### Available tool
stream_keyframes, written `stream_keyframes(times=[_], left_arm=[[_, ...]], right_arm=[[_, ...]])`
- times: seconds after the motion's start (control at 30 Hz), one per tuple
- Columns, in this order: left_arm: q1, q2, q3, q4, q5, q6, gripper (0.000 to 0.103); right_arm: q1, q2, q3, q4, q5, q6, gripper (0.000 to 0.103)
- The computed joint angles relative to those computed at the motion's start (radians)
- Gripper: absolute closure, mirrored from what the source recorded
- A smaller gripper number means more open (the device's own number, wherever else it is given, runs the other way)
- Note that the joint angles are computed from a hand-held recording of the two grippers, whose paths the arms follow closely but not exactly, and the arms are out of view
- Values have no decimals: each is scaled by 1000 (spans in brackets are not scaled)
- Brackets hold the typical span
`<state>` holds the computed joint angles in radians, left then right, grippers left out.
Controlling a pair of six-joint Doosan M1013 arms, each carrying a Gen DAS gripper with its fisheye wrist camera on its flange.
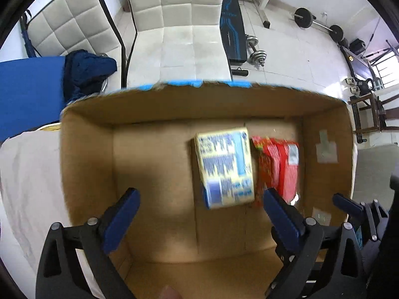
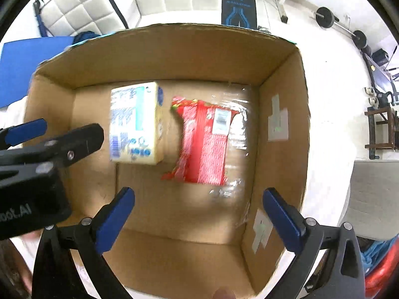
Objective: Organize soft objects
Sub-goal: 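Lower the left tool onto the green bag while the right tool reaches the orange bag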
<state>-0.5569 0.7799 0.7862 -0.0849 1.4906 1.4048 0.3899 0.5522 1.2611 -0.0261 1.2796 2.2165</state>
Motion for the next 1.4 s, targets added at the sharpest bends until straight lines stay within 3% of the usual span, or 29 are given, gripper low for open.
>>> stream_keyframes(times=[0.23, 0.6, 0.83, 1.1, 1.4], left_arm=[[-7, -163, 214, 56, -175, -65, 2], [-39, -352, 420, 150, -348, -146, 2], [-68, -460, 526, 212, -400, -178, 2], [-84, -534, 586, 261, -436, -215, 2], [-53, -562, 629, 254, -419, -255, 2]], right_arm=[[48, -92, 77, -38, -64, 108, 0], [161, -206, 140, -212, -96, 226, 0], [223, -274, 181, -245, -108, 273, 0], [272, -319, 203, -294, -130, 338, 0], [242, -316, 248, -186, -160, 324, 0]])
